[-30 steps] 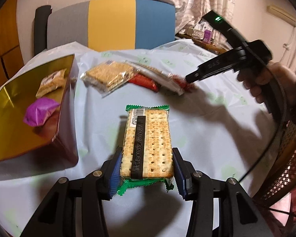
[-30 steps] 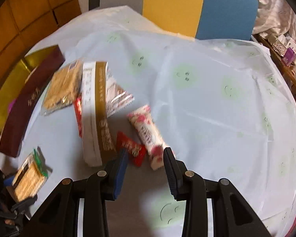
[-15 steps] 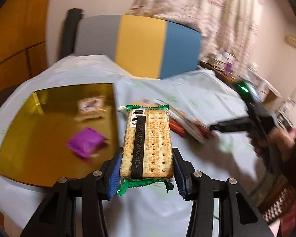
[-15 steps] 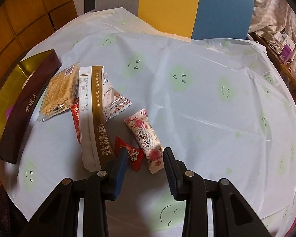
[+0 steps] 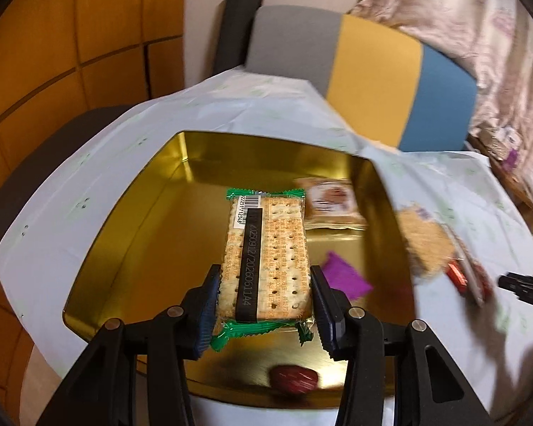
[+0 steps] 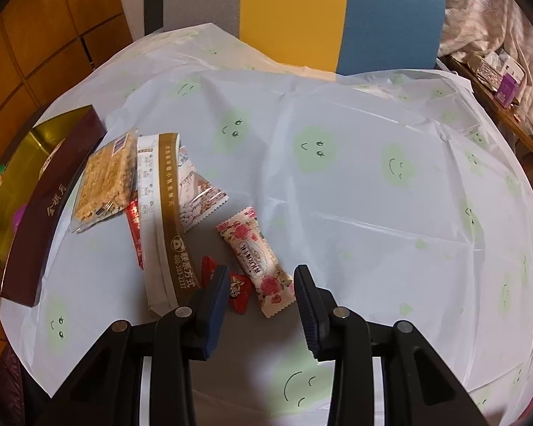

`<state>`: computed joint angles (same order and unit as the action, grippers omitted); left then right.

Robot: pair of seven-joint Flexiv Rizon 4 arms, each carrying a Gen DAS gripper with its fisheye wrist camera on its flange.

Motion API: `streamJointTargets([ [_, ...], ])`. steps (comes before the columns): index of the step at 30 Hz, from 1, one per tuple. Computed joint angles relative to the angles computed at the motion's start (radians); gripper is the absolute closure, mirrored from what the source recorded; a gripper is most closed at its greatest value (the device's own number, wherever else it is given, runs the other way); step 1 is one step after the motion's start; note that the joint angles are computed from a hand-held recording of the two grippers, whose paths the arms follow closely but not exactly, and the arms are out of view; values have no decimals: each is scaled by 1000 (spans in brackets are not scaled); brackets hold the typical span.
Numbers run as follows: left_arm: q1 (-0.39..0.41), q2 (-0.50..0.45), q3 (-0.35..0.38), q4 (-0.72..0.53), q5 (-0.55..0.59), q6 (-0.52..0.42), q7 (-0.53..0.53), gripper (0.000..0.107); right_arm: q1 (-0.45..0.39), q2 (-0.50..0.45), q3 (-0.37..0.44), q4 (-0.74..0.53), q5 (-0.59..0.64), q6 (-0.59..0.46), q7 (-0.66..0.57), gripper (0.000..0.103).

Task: Organize snacks
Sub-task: 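Carry the cracker pack into the gold tray and release it with the left gripper, then grasp the white-gold wafer box with the right gripper and set it near the left gripper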

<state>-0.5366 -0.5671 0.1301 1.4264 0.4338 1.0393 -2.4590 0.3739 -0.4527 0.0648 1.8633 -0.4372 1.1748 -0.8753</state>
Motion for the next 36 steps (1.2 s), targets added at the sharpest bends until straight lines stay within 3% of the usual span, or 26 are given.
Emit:
streamJointTargets([
  [9, 27, -47, -4, -39, -29, -69, 27, 55, 6, 4, -34, 9, -24, -6, 82, 66],
  [12, 26, -48, 3, -39, -31, -59, 16, 49, 1, 5, -38, 11, -28, -5, 108, 66],
  [20, -42, 0, 24, -18, 87, 32, -28, 49, -14, 2, -30, 7, -25, 4, 139, 66],
  [26, -51, -6, -40, -5, 53, 116, 79, 49, -36, -14, 26, -8, 24, 45, 33, 66],
  [33, -68, -47, -113, -5, -70, 181, 288, 49, -94, -64, 181, -83, 204, 67, -242, 66],
  [36, -86, -59, -111, 0, -111, 199, 343, 49, -55, -85, 161, -117, 213, 27, -281, 58],
])
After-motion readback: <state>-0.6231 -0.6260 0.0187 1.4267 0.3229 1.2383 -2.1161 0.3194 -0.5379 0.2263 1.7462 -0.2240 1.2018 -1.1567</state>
